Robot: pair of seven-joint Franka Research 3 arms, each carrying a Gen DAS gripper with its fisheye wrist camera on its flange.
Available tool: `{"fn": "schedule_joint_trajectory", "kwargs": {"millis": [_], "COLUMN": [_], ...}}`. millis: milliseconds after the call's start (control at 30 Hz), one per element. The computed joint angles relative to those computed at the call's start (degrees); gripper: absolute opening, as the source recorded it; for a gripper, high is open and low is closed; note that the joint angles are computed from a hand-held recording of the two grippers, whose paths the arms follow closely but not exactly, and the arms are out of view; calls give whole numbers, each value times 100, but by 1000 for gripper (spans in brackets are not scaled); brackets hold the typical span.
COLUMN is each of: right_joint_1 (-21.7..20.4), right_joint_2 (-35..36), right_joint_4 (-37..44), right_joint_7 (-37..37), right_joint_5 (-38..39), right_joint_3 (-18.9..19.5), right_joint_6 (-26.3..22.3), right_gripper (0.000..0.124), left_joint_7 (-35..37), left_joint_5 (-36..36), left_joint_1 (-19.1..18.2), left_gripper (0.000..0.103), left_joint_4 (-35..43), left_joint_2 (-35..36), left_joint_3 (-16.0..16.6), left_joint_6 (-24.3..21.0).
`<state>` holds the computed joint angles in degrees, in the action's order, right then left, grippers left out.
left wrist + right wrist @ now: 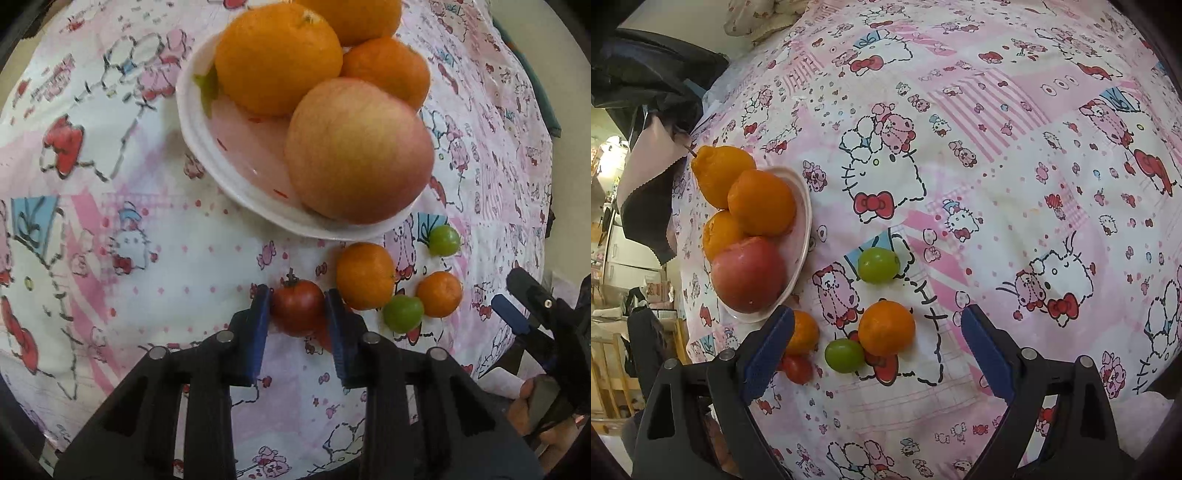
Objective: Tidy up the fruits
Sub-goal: 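Carry the tomato onto the plate with the left tool while the right tool grasps a small mandarin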
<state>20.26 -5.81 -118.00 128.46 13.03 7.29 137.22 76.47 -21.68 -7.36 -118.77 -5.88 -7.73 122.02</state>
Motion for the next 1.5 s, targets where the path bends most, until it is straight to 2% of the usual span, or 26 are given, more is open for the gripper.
{"fn": "schedule_joint_trajectory", "kwargs": {"millis": [100, 200, 267, 500, 600, 633, 800, 933, 1200, 1267, 1367, 1500], "right_joint_1": [6, 37, 43, 83, 142, 158, 174, 180, 280, 280, 229, 189], "right_joint_2": [50, 149, 240, 622, 792, 832, 658, 468, 146, 190, 443, 776], "right_joint_4": [56, 123, 190, 495, 651, 693, 502, 348, 139, 239, 611, 1035], "right_joint_7": [-140, -407, -435, -357, -478, -476, -365, -524, -1450, -1575, -1614, -1571], "right_joint_5": [127, 382, 390, 258, 205, 160, 96, 342, 1630, 1764, 1649, 1476], "right_joint_3": [-27, -45, -40, -38, -17, -19, -48, -22, -6, -20, -43, -40], "right_joint_6": [-115, -218, -339, -786, -961, -1015, -601, -239, 885, 932, 746, 551], "right_gripper": [94, 80, 73, 66, 57, 47, 46, 46, 46, 46, 46, 46], "left_joint_7": [-23, -187, -192, -140, -155, -157, -179, -201, -443, -440, -267, -211], "left_joint_5": [323, 611, 623, 848, 899, 914, 998, 1047, 963, 839, 412, 322], "left_joint_1": [21, 30, 13, -10, -13, -10, -5, 0, 171, 203, 221, 317], "left_gripper": [26, 26, 26, 26, 26, 26, 26, 26, 26, 26, 26, 26], "left_joint_4": [-28, -136, -141, -176, -198, -212, -296, -353, -258, -128, 155, 556], "left_joint_2": [-182, -429, -517, -640, -665, -682, -782, -859, -884, -781, -510, -89], "left_joint_3": [-9, 8, 59, 112, 129, 137, 158, 187, 346, 411, 491, 379], "left_joint_6": [133, 354, 334, 408, 419, 430, 524, 584, 761, 752, 663, 586]}}
